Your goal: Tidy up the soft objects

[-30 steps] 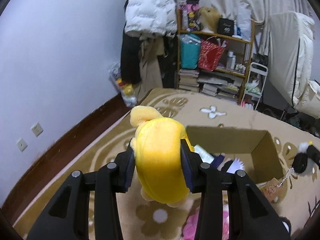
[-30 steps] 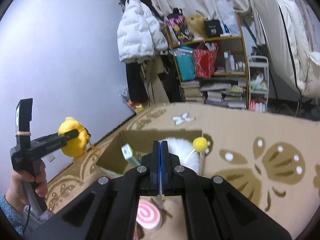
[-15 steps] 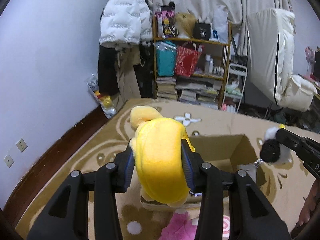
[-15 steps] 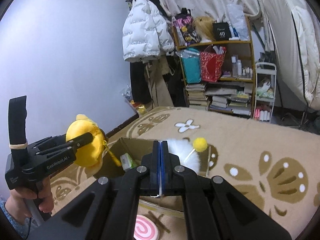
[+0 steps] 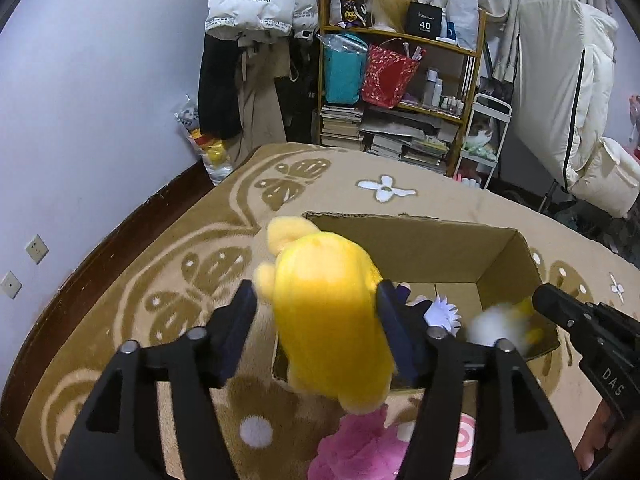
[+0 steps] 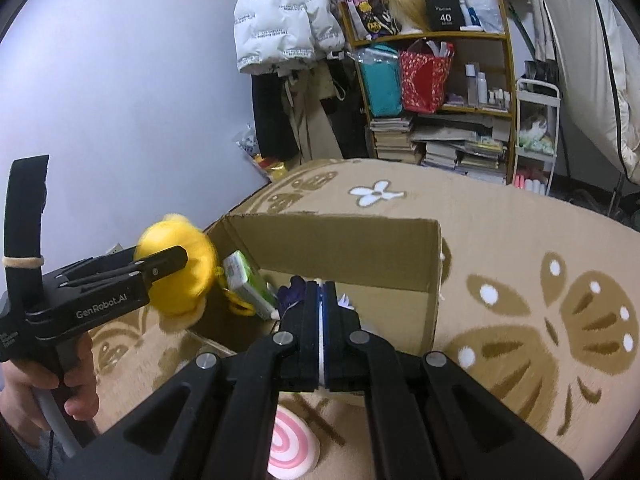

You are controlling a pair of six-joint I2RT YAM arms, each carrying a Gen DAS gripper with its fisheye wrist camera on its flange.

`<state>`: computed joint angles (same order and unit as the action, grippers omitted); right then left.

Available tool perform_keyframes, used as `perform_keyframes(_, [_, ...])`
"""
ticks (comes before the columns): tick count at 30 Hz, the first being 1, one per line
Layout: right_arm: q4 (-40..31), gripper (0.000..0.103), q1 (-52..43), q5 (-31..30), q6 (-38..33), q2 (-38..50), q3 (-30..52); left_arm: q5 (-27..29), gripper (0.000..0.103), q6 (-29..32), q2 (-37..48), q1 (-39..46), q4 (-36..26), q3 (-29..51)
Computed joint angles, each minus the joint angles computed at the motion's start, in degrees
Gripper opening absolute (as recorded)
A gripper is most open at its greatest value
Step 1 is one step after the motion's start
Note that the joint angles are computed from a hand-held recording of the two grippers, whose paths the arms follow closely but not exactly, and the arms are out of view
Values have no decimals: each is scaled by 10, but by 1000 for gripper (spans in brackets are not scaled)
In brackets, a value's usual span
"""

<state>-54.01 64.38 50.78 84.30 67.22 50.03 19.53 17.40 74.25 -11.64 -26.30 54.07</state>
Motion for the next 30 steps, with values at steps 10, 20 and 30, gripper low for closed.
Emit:
perform_keyframes(10, [-23, 66, 23, 6, 32, 10, 14, -25, 99, -6, -13, 2, -5, -3])
perform_keyframes(20, [-98, 103, 60, 35, 97, 36, 57, -25, 103, 6, -33, 42, -25, 10])
perform_keyframes(30, [-189, 103, 116, 47, 205, 70, 101, 37, 103, 53, -50, 113, -108, 39])
